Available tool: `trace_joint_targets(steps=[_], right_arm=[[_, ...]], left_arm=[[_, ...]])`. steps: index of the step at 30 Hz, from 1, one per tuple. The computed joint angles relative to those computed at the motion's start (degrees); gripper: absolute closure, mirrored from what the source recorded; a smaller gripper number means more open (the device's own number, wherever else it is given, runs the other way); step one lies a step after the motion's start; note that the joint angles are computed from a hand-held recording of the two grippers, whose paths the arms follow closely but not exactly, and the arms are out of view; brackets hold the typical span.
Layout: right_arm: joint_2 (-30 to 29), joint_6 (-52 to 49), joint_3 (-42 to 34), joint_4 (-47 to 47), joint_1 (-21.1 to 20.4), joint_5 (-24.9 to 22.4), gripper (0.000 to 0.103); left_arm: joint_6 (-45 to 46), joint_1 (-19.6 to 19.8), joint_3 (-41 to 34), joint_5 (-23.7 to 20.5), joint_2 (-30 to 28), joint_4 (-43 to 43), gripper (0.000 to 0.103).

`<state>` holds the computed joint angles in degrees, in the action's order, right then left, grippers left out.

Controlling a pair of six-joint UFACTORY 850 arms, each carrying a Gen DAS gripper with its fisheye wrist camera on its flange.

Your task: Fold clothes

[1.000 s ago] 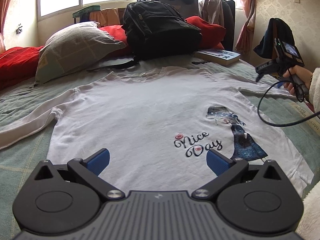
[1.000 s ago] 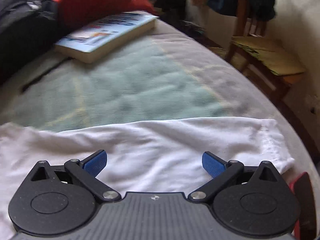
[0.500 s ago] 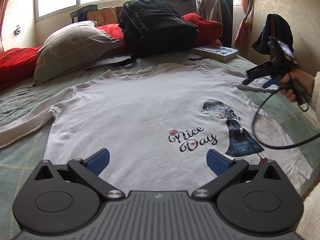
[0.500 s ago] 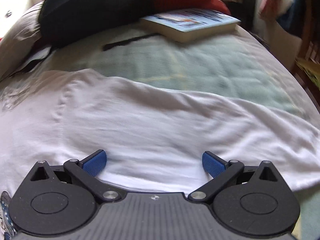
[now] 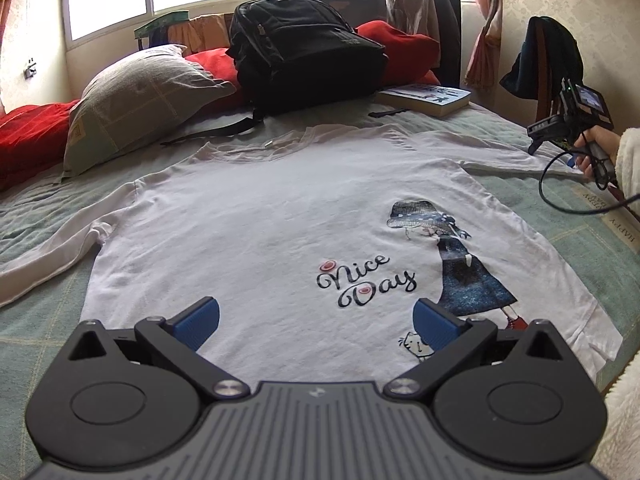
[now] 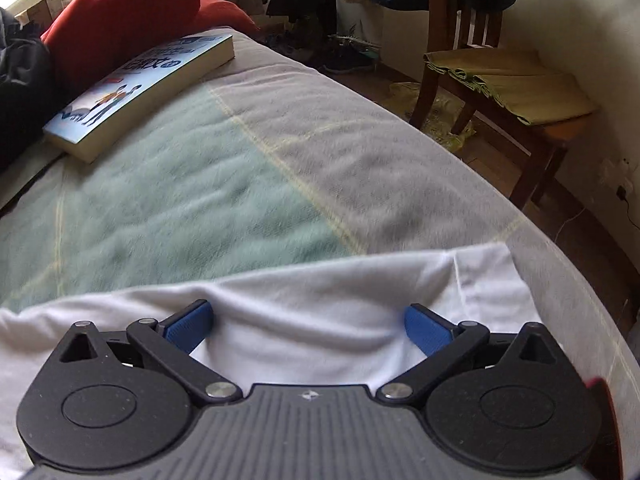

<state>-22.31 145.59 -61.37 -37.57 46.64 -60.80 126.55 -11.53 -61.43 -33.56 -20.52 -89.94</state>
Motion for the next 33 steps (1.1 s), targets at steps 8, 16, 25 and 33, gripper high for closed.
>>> trace_joint_targets(steps=[8,16,25,33], right_arm=[[5.06,8.35,5.14,-8.37,3.27,0.93,0.0],[1.15,0.11,2.26,-7.46,7.62,1.11,0.0],[-0.99,-5.63,-5.73,-7.52,7.33,-2.22,0.0],[-11.52,-17.62,-18.24,-9.03,2.53,4.41,0.0]], left_arm=[[4.3,-1.45,3.44,-0.04,3.18,-2.33,0.001],[8.02,-2.69,7.64,-0.87,6.74,-2.93,0.001],[11.81,-2.64,10.4,0.91,9.4,-8.57,0.001],[12.22,-0.8,10.42,0.28,9.19,-9.57,0.001]])
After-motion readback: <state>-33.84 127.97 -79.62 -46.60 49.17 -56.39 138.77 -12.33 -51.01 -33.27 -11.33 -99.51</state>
